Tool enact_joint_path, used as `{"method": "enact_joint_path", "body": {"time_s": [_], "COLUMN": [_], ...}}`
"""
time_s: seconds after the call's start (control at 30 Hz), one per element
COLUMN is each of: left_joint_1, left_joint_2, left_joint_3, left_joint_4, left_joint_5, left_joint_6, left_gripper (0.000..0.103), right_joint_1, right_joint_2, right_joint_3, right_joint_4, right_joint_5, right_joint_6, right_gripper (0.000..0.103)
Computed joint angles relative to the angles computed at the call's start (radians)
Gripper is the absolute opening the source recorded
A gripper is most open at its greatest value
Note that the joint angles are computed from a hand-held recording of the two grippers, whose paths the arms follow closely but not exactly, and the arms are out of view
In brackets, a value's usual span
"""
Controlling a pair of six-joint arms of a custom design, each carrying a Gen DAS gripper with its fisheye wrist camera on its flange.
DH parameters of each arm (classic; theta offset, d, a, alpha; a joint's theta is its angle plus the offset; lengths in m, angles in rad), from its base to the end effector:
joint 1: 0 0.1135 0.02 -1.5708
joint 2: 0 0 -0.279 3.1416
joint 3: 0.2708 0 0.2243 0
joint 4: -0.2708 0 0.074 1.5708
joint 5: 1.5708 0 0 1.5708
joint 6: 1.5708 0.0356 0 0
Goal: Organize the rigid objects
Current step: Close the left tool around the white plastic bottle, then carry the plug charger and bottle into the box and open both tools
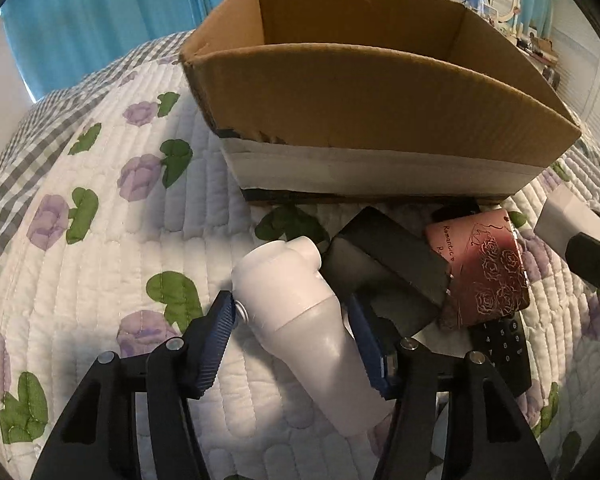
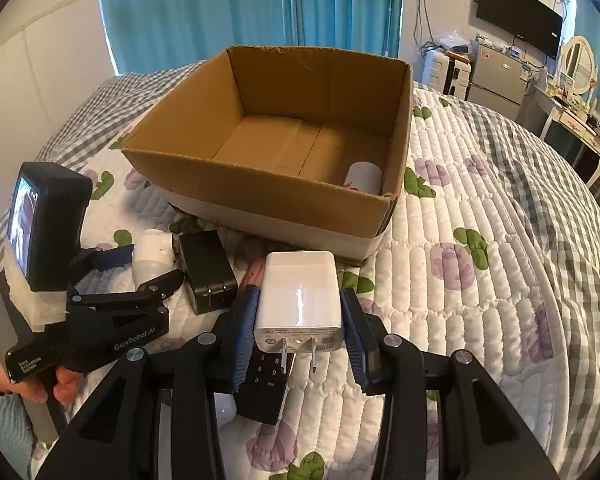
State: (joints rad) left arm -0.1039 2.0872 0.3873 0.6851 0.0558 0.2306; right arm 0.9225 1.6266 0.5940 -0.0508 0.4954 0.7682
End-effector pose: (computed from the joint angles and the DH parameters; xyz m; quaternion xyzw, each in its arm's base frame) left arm 0.2457 -0.0276 0.0410 0.1676 0.9465 -0.0094 0.2755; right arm 0.1628 0.1868 0.1442 -0.0135 0.9426 0.0172 0.3332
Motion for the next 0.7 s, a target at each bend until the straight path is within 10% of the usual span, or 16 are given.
{"method": "enact_joint_path", "body": {"time_s": [0.43,0.7], "left_joint_1": [0.155,0.214], "left_joint_2": [-0.298,-0.694], "left_joint_3": [-0.120,-0.039], "left_joint_4": [-0.152,-0.552], "left_joint_5": [0.147,0.246], "left_joint_6": [0.092,0.157], "left_gripper": [0.052,0.052], "right_joint_1": [0.152,0.241], "right_joint_2": [-0.066,-0.191], "right_joint_3": [0.062,0.221], "right_joint_4": [-0.177,-0.472], "right_joint_5": [0.136,0.265], "right_joint_6": [0.129,0.197], "right_gripper": [0.040,0.040]}}
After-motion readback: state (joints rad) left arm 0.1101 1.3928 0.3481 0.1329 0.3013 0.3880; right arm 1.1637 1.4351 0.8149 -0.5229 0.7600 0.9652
